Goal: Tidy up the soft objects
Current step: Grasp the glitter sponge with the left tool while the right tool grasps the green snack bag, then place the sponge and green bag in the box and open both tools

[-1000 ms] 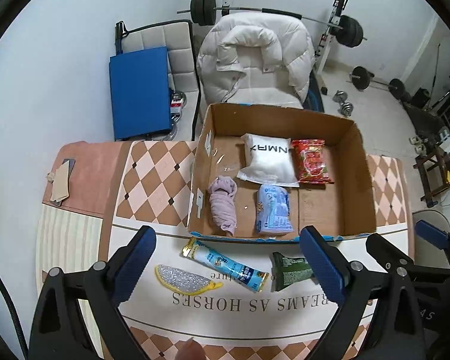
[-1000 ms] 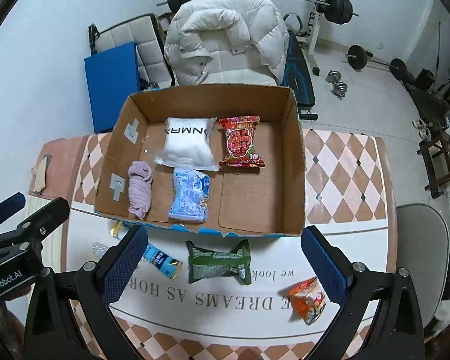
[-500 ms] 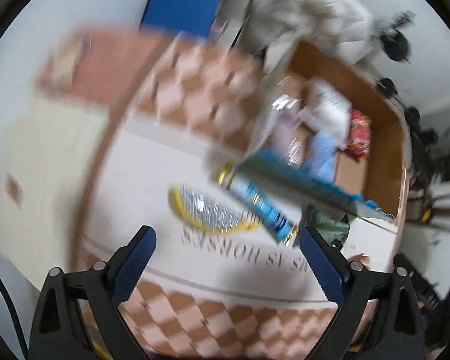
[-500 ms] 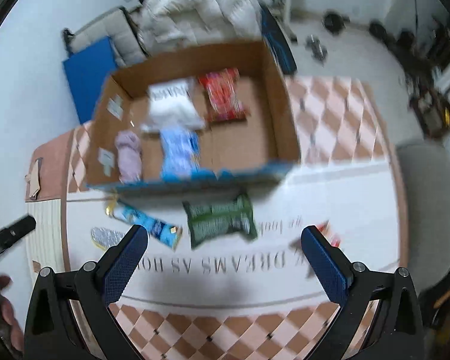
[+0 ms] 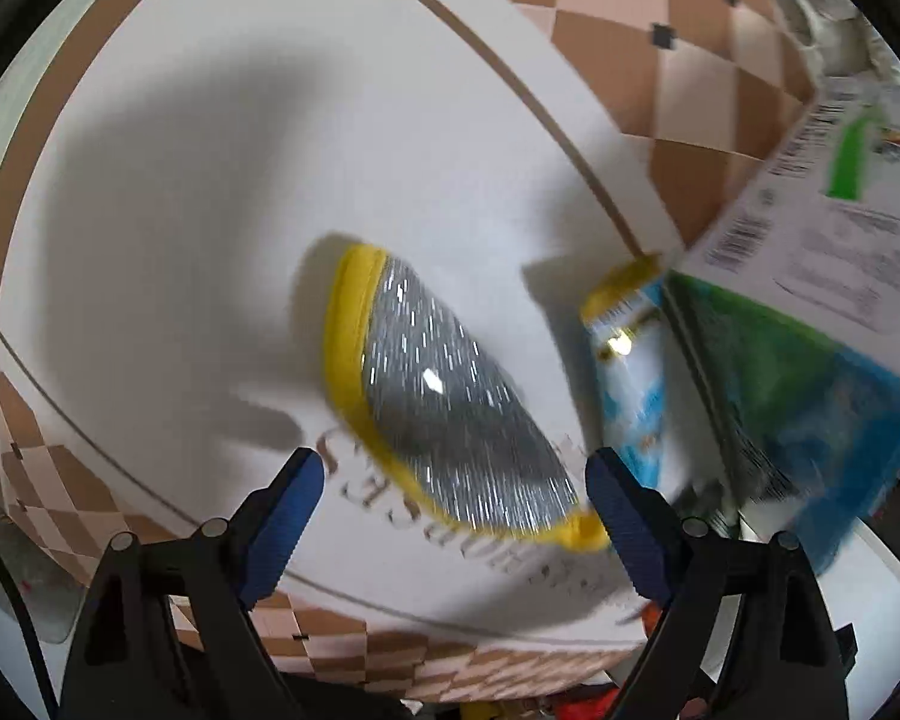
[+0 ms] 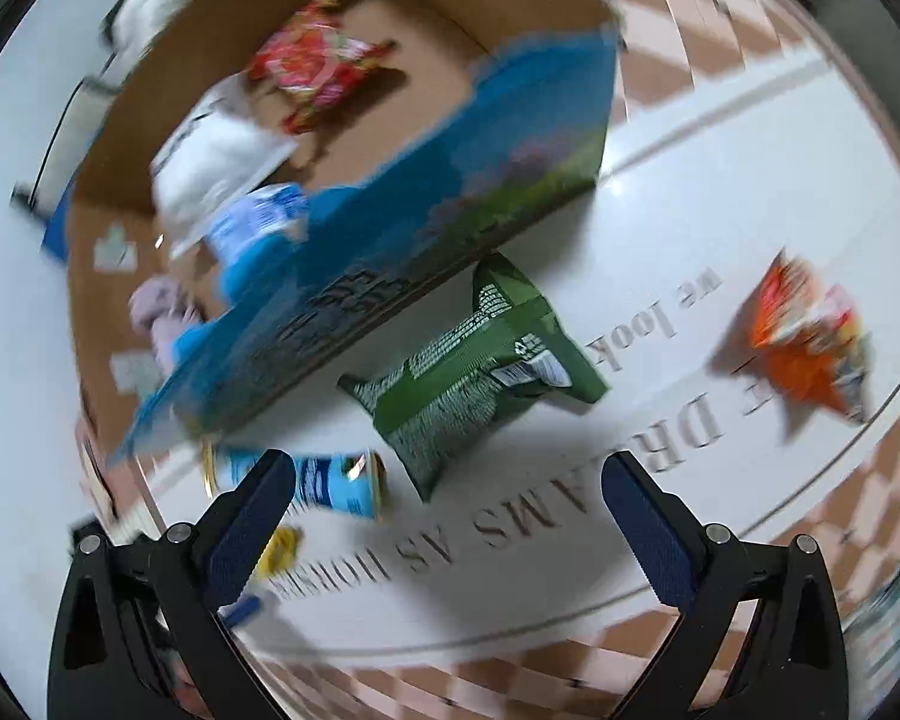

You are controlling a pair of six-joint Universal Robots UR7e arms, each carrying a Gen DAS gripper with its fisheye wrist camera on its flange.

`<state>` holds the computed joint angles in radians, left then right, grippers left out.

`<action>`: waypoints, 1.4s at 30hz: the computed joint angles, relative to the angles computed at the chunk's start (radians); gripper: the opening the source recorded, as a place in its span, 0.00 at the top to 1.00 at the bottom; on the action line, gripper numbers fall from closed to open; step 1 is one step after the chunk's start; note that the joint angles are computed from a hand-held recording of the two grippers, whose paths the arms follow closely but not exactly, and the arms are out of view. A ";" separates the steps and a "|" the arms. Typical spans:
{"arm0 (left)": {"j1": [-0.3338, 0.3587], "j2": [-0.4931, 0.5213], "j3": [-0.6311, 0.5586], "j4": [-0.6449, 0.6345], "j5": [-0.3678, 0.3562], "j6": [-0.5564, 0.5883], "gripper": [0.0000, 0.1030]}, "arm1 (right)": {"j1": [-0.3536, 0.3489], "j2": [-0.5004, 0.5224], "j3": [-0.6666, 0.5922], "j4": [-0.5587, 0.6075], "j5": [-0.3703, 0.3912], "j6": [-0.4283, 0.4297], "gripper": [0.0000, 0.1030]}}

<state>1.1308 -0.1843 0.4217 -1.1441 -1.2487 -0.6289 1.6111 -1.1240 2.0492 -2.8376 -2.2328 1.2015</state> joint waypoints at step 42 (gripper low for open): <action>-0.140 -0.358 0.769 -0.403 0.367 0.449 0.55 | -0.034 0.179 -0.243 0.500 0.011 -0.309 0.60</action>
